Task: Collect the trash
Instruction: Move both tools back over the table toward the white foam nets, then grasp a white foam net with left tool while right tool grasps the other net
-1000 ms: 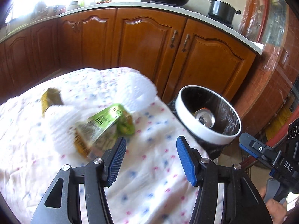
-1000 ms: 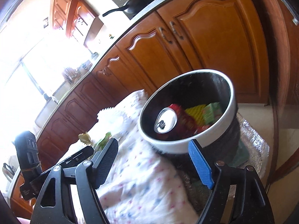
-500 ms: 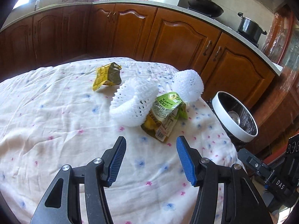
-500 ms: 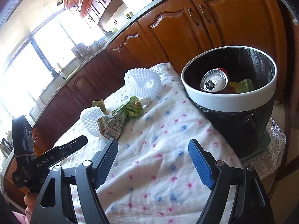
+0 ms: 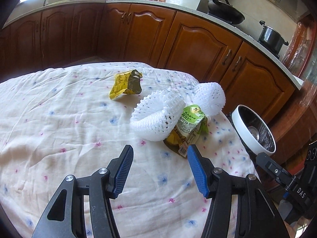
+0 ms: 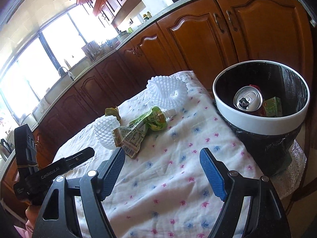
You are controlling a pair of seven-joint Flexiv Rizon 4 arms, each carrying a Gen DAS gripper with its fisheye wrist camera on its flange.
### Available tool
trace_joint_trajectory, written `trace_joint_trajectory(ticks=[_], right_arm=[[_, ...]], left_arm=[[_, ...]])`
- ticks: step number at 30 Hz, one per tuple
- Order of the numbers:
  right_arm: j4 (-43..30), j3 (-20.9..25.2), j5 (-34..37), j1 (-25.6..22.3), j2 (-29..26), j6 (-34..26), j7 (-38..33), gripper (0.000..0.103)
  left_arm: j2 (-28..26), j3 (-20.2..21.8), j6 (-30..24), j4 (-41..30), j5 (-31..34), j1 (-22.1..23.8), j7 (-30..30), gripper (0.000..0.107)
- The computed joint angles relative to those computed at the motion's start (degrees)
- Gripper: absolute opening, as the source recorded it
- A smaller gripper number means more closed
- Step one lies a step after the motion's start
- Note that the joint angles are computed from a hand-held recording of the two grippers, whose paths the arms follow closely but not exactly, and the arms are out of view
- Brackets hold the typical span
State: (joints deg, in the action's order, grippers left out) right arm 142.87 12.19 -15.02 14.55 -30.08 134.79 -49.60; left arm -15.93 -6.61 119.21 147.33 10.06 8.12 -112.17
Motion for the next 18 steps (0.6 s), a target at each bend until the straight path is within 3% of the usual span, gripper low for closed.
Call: trace_joint_trajectory(ticks=[9, 18], right_arm=[[-4.0, -0.33, -2.52, -0.72, -0.73, -2.92, 0.43, 0.08], [-12.38, -0.64, -6.03, -2.39, -3.62, -9.09, 1.38, 0.08]], left_arm=[[-1.45, -1.47, -2.1, -3.1, 0.24, 1.71, 0.74, 0.056], [-4.01, -1.07, -4.53, -7.0, -3.31, -0.23, 4.03, 0.055]])
